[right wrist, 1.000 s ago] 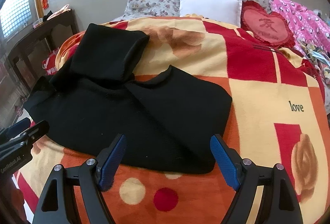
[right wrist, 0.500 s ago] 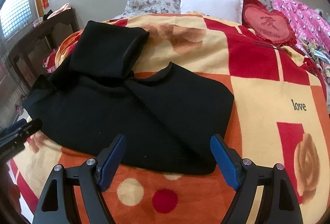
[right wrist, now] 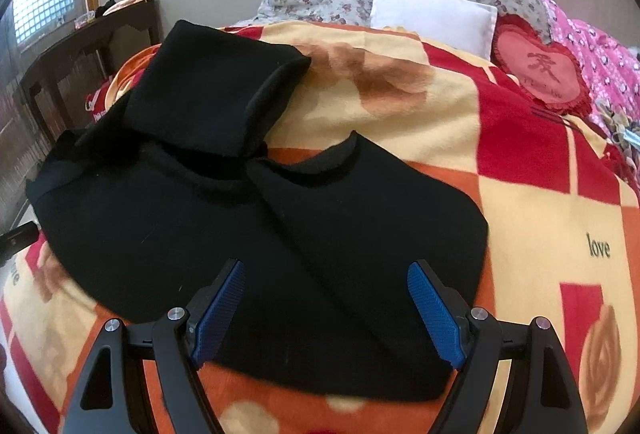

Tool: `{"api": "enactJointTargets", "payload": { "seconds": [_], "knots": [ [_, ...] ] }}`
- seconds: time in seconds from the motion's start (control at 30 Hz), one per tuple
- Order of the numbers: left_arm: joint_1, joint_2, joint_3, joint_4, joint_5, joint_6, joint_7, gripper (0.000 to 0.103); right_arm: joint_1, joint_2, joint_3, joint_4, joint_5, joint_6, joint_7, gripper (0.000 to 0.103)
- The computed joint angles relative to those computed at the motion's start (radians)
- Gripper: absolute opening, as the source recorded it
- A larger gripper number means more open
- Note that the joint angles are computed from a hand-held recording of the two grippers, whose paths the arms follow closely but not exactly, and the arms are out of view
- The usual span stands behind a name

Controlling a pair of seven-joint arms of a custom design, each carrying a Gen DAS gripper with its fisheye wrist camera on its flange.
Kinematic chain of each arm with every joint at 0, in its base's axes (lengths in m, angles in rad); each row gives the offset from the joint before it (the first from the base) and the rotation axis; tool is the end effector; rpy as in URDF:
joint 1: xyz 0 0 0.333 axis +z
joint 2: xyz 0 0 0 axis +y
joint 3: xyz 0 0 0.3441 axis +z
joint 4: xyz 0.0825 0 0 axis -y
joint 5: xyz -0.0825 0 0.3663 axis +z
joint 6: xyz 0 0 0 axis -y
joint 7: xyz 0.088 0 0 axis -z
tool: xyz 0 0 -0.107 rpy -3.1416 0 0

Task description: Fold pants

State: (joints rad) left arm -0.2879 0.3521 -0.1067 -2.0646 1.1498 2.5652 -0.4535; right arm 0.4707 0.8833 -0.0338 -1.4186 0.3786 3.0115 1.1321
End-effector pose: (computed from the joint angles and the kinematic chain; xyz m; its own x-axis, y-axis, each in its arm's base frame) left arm 0.5468 -0.2397 0.3108 0.6000 -0.7905 0.1228 -0.5912 -0.5416 -0.5976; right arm 0.7142 0.3126 0.2777 0.5038 -0.8633 0.0315 -0.6399 -0.3974 -0.6577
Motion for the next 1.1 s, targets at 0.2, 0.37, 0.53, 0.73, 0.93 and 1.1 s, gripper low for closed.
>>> {"api": "enactJointTargets", "payload": {
  "seconds": [0.2, 0.37, 0.53, 0.73, 0.93, 1.1],
  "knots": [
    [0.014, 0.004, 0.004, -0.01, -0.016, 0.023, 0.002, 0.072, -0.019, 0.078, 0.005, 0.128, -0.02, -0.029, 0.017, 0.039],
    [0.015, 0.008, 0.007, -0.008, -0.023, 0.029, 0.014, 0.072, -0.232, 0.038, 0.254, 0.099, 0.146, -0.033, -0.123, 0.017],
    [0.021, -0.004, 0.015, -0.025, -0.005, 0.051, -0.021, 0.072, -0.429, -0.054, 0.434, -0.056, 0.346, 0.08, -0.288, 0.015],
    [0.033, 0.001, 0.016, -0.03, 0.0, 0.088, -0.05, 0.072, -0.528, -0.073, 0.502, -0.097, 0.477, 0.034, -0.401, 0.016],
    [0.032, 0.005, 0.018, -0.023, -0.019, 0.086, -0.029, 0.072, -0.385, -0.076, 0.41, -0.049, 0.447, -0.04, -0.441, 0.051],
    [0.031, 0.004, 0.021, -0.024, -0.013, 0.096, -0.035, 0.072, -0.138, -0.033, 0.173, 0.012, 0.264, -0.079, -0.351, 0.051]
  ]
}}
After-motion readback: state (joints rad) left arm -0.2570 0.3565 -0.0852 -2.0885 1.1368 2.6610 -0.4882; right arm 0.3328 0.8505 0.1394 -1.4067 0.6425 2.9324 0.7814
